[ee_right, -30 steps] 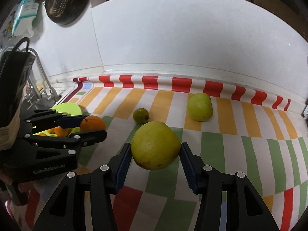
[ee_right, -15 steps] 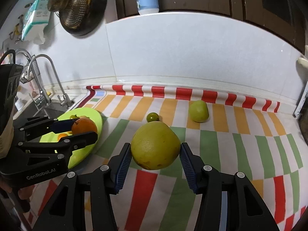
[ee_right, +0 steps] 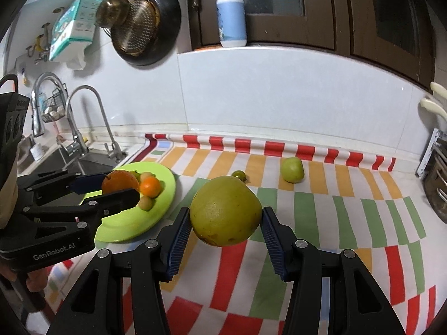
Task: Organize fruits
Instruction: 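Carry the orange and citrus onto the green plate and release both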
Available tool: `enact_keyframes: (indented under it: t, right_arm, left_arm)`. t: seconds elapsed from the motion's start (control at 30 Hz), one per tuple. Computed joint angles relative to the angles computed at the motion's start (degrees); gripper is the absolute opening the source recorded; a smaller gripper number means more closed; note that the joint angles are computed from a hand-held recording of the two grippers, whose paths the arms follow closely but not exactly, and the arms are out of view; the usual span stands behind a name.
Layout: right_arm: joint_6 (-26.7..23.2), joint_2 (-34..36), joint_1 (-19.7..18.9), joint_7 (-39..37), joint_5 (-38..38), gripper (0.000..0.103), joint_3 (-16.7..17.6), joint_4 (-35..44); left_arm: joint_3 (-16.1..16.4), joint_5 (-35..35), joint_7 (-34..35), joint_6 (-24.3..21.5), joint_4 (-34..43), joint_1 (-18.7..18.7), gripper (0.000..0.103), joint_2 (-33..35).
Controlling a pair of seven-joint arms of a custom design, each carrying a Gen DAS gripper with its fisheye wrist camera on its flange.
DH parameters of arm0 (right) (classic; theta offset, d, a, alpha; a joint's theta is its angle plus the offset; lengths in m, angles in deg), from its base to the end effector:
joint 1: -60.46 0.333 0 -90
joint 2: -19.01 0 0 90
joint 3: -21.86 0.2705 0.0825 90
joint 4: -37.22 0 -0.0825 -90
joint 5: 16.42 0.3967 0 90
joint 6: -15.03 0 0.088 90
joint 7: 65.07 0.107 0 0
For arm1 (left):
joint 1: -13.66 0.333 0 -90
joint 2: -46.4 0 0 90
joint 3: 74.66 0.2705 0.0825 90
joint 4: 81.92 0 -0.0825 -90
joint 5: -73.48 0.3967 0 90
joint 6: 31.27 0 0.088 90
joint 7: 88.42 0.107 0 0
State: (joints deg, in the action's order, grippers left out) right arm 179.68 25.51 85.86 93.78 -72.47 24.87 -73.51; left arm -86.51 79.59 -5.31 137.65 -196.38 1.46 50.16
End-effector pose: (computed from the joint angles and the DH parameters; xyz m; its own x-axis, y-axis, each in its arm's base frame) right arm 0.5322 0.3402 0.4548 0.1755 -0.9817 -0.0732 -0.5770 -0.0423 -0.8157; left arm 0.5704 -0.2597 0.4836 -0.3835 -0.9235 0.0126 -0.5871 0.2332 -0.7752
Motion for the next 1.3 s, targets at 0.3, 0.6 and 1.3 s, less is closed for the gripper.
enact_keyframes:
  t: [0.3,0.6,1.3]
  right_arm:
    - [0.3,-1.9,0.6,2.9,-3.0,0.052,1.5,-0.5]
    - [0.9,0.3,2.2,2.8,-3.4,0.052,2.1,2.5]
    - [-1.8,18.1,11.5,-15.5,14.3,0.052,-2.3,23.1]
  left_arm:
    - [0.3,1.5,-3.3,2.9,-8.1,1.2,0.041,-7.6]
    - [0.2,3.3,-5.6,4.3,-13.3,4.1,0.041,-12.7]
    - [5.7,-9.5,10.2,3.7,-12.2,5.0,0.041,-9.6]
